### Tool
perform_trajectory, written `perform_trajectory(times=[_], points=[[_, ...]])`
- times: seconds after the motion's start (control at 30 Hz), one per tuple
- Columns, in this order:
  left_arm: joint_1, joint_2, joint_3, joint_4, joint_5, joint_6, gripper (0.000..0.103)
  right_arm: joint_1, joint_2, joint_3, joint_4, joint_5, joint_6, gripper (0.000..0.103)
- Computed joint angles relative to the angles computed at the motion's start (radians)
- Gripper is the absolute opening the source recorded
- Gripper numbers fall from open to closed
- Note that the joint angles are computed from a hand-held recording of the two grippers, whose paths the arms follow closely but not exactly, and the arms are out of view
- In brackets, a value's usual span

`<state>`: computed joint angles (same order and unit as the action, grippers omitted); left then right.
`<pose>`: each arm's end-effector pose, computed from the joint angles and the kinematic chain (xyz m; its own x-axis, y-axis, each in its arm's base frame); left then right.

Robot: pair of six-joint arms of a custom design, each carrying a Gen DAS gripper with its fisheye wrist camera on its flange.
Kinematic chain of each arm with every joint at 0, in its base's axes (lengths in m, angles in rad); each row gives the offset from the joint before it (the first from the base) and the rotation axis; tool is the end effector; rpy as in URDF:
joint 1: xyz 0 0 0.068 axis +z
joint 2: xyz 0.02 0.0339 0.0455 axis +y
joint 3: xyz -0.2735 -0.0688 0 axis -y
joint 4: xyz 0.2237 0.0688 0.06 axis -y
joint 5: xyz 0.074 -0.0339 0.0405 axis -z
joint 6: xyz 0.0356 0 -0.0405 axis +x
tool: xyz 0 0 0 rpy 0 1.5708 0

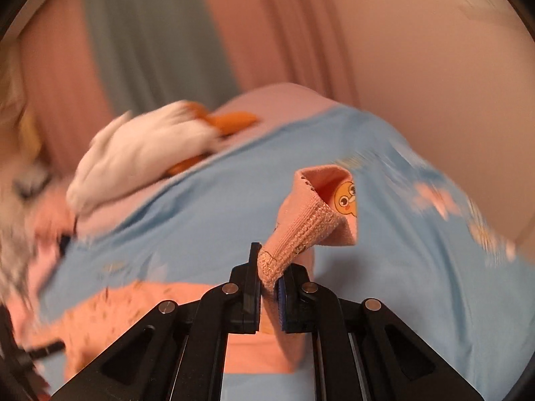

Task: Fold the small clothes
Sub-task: 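Grasp the peach shirt's sleeve cuff with the right gripper and lift it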

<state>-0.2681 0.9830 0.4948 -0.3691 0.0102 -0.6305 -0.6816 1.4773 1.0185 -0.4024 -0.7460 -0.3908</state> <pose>0.1598 -0.0443 0.2063 -0.7489 -0.4056 -0.5241 -0.2107 0.8955 -0.3921 0.2380 -0.1620 0.2646 -0.5902 0.1185 -0.7985 -0.1141 0.9670 0.2279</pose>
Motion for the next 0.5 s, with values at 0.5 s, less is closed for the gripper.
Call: perform_trajectory(times=[0.5], points=[[1.025,-0.227,-0.043,-0.377,0.493,0.644,0.102,1.240,-0.281,-0.388,0.323,0.908,0.028,0.008]])
